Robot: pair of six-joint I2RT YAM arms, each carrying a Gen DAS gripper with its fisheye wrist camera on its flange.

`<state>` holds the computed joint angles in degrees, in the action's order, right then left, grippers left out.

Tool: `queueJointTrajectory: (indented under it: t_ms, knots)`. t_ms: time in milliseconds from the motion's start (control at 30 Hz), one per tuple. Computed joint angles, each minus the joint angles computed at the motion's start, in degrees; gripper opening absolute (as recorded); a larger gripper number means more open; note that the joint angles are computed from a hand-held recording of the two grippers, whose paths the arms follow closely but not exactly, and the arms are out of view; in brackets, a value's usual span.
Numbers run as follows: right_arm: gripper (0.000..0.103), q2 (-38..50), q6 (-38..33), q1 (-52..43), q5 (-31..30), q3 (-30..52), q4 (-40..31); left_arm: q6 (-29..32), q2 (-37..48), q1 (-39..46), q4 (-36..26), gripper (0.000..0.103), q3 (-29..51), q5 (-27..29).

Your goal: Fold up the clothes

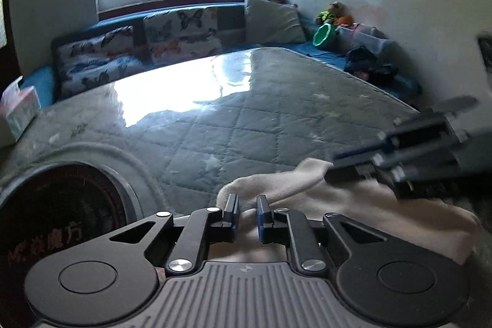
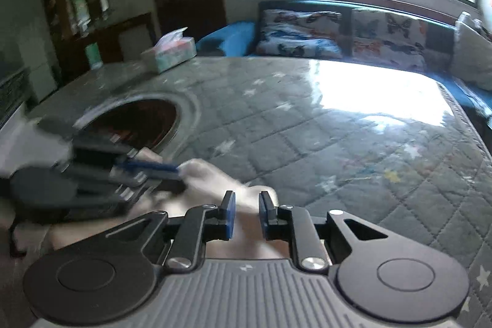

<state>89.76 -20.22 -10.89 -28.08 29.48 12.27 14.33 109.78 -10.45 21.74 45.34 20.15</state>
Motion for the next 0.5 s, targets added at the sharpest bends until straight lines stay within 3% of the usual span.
queueJointTrajectory:
  t_ms: [133,233,500]
  knots:
    - [0.015,3.09,0.88,0.31,1.04,-0.96,4.78,-1.51,0.47,-0.32,-0.47,0.016,0.74,-1.15]
    - [0.015,-0.25,1.43,-0.56,0.72,-4.25,6.79,-1.56,0.45,-1.01,1.63,0.016,-0.54,-2.38]
    - [0.015,-6.20,-5.43,-10.34,-2.07,-9.71,4.04,-1.91,1.13,-1.47,4.24,0.016,-1.44,-3.13]
